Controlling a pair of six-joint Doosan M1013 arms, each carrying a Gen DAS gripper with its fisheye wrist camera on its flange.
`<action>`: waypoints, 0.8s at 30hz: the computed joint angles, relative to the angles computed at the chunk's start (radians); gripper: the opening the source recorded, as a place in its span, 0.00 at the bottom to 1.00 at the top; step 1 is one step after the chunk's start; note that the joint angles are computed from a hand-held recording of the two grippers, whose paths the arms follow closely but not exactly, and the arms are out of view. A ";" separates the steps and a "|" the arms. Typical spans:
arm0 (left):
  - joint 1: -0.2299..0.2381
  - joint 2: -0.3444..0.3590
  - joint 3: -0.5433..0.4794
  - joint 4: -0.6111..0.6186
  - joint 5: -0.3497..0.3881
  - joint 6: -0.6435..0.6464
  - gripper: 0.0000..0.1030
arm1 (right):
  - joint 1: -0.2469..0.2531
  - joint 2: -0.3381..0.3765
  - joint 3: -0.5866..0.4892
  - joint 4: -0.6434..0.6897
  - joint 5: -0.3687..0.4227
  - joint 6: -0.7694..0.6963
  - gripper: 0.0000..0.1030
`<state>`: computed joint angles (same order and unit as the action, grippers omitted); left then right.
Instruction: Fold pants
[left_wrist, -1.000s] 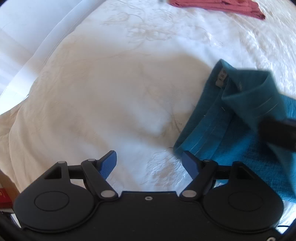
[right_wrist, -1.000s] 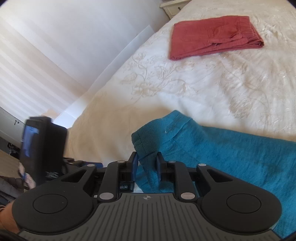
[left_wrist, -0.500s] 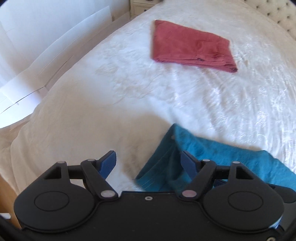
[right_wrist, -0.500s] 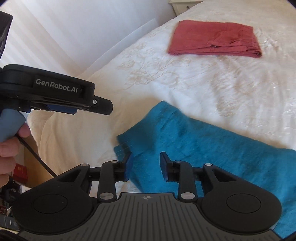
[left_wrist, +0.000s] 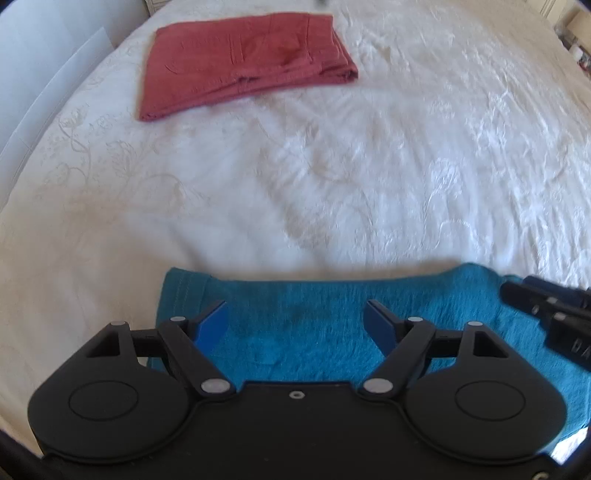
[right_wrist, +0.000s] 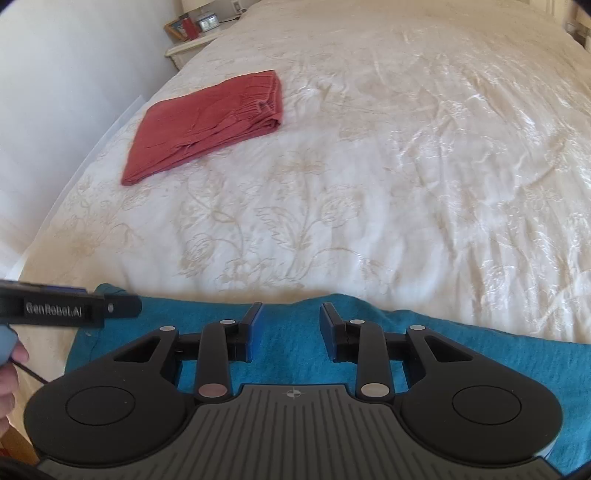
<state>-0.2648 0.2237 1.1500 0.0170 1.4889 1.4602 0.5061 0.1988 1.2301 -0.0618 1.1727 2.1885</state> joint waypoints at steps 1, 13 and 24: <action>-0.007 0.000 0.016 0.008 0.018 0.008 0.78 | -0.009 -0.004 0.011 0.007 -0.003 0.002 0.31; -0.038 -0.027 0.183 0.139 0.139 0.098 0.81 | -0.099 0.028 0.043 0.104 0.035 -0.141 0.31; -0.032 -0.011 0.091 0.085 0.165 0.048 0.75 | -0.100 0.016 0.074 0.247 0.087 -0.384 0.24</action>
<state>-0.2966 0.2127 1.2410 0.1024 1.6543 1.5080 0.4065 0.2150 1.3045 0.1857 1.2597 1.8043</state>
